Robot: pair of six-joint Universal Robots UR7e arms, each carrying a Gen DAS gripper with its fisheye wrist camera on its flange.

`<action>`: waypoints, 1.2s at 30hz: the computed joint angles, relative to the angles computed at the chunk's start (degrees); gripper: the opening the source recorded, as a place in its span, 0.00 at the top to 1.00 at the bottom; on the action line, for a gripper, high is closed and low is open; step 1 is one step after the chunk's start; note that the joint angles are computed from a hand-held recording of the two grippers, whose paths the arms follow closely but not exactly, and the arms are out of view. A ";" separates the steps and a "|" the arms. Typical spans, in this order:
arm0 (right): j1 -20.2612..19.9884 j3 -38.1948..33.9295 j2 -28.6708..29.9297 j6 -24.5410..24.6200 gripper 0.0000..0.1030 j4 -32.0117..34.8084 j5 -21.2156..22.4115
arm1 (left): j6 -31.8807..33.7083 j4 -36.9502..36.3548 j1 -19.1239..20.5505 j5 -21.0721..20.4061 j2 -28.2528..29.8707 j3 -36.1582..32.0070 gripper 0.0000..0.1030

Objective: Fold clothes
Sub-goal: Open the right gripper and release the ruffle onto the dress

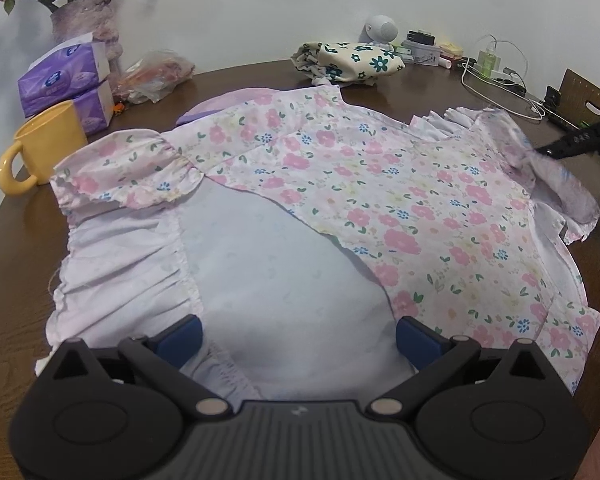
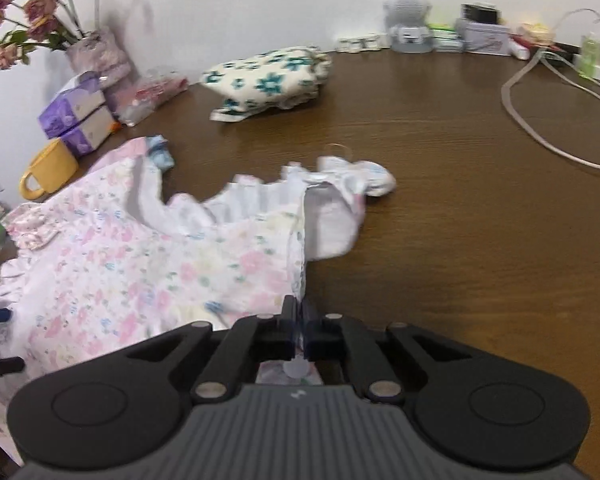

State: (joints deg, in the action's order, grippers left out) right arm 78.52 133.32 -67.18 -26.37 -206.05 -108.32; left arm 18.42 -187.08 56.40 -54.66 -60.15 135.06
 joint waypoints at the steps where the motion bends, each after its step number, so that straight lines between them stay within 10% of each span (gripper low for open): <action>1: -0.27 0.39 -0.34 -0.19 0.97 -0.21 -0.98 | -0.03 -0.40 -0.02 0.06 0.11 0.09 0.00; 8: -1.25 3.24 -1.17 -0.84 0.93 -4.80 -1.97 | -0.23 -2.16 0.14 0.56 0.39 0.34 0.00; 19: -3.42 11.73 -4.36 -1.17 0.79 -12.38 13.50 | -0.66 -4.12 0.02 1.43 0.56 1.05 0.00; 28: 4.86 10.07 8.85 -13.05 0.72 -22.42 -6.04 | -0.92 -5.27 -0.08 1.80 0.85 1.41 0.00; 36: 5.28 12.52 6.14 -17.06 0.58 -22.34 -10.18 | -1.44 -6.43 0.25 2.91 1.32 0.93 0.00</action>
State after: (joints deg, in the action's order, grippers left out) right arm 83.80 145.83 -61.04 -43.43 -228.38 -118.50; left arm 16.98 -193.50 56.66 -51.75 -58.83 135.99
